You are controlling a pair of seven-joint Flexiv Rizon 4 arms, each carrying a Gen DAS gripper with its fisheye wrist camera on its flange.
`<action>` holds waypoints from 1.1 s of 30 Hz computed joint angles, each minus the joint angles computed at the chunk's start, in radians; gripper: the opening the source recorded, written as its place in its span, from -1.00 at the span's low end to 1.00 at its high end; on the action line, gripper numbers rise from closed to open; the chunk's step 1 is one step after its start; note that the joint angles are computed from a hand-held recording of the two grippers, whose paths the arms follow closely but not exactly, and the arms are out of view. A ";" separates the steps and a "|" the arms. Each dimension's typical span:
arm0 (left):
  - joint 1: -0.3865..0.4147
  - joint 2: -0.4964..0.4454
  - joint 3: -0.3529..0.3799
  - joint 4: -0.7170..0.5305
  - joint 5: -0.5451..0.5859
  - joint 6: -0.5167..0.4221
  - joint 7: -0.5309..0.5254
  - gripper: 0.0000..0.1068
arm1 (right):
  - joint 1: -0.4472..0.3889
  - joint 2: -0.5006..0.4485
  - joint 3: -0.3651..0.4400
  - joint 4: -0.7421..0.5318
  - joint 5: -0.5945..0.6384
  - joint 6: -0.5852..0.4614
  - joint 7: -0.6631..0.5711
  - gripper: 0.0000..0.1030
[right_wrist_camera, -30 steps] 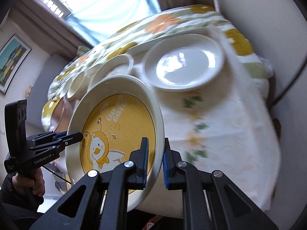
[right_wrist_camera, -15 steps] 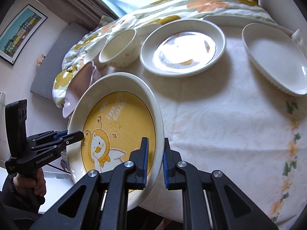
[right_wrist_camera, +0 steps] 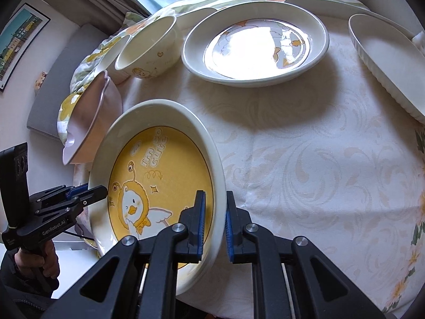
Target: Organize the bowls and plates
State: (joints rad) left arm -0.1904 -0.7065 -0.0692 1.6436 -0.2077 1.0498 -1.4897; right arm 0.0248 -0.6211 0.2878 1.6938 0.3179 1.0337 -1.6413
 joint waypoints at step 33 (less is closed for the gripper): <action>-0.265 0.120 0.237 0.033 0.371 0.078 -0.542 0.58 | -0.086 0.119 0.074 0.124 0.038 0.129 -0.213 0.60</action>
